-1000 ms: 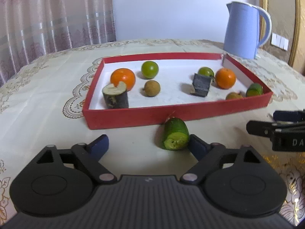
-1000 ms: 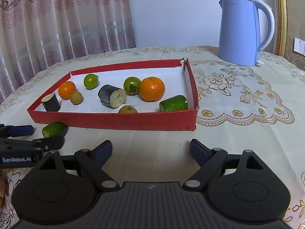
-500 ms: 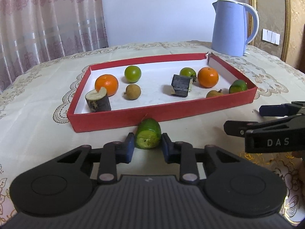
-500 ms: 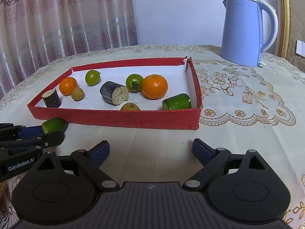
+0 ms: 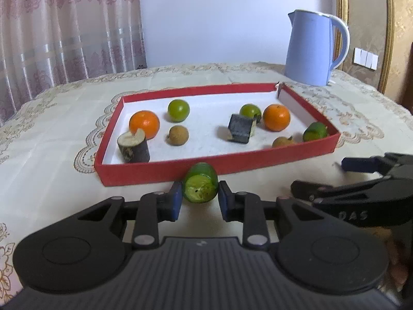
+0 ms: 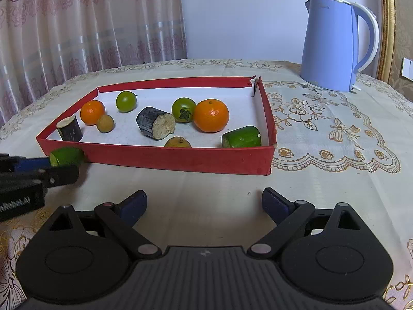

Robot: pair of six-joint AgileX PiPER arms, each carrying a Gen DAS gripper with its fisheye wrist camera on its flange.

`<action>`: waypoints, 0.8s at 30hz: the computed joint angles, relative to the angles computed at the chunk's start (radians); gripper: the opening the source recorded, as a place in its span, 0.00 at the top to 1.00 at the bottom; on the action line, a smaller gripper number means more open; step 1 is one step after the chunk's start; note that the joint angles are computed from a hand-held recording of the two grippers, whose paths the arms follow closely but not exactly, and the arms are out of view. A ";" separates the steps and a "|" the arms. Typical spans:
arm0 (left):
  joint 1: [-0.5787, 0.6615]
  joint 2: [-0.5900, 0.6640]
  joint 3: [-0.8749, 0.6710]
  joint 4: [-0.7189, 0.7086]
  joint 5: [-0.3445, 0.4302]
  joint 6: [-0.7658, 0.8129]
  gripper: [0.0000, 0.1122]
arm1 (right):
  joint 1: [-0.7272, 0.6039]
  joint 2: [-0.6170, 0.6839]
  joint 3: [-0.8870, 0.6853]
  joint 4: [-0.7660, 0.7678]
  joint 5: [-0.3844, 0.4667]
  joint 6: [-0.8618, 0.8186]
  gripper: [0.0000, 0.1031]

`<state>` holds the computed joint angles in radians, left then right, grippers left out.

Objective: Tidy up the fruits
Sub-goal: 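Carry the green cucumber piece into the tray and open the left gripper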

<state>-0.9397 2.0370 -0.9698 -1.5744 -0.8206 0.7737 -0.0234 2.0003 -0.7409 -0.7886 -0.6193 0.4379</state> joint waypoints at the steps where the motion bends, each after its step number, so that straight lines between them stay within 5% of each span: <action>1: -0.002 -0.006 0.002 0.002 -0.005 0.001 0.76 | 0.000 0.000 0.000 0.000 0.000 0.000 0.06; 18: 0.098 -0.055 -0.013 0.081 0.009 0.009 0.77 | 0.003 0.002 0.003 0.015 -0.002 -0.016 0.06; 24: 0.210 -0.049 -0.018 0.104 0.102 -0.005 0.77 | 0.011 0.003 0.004 0.036 0.006 -0.042 0.06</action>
<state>-0.7294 1.9881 -0.9874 -1.4700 -0.7187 0.7691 -0.0127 2.0028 -0.7365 -0.7526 -0.6136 0.3958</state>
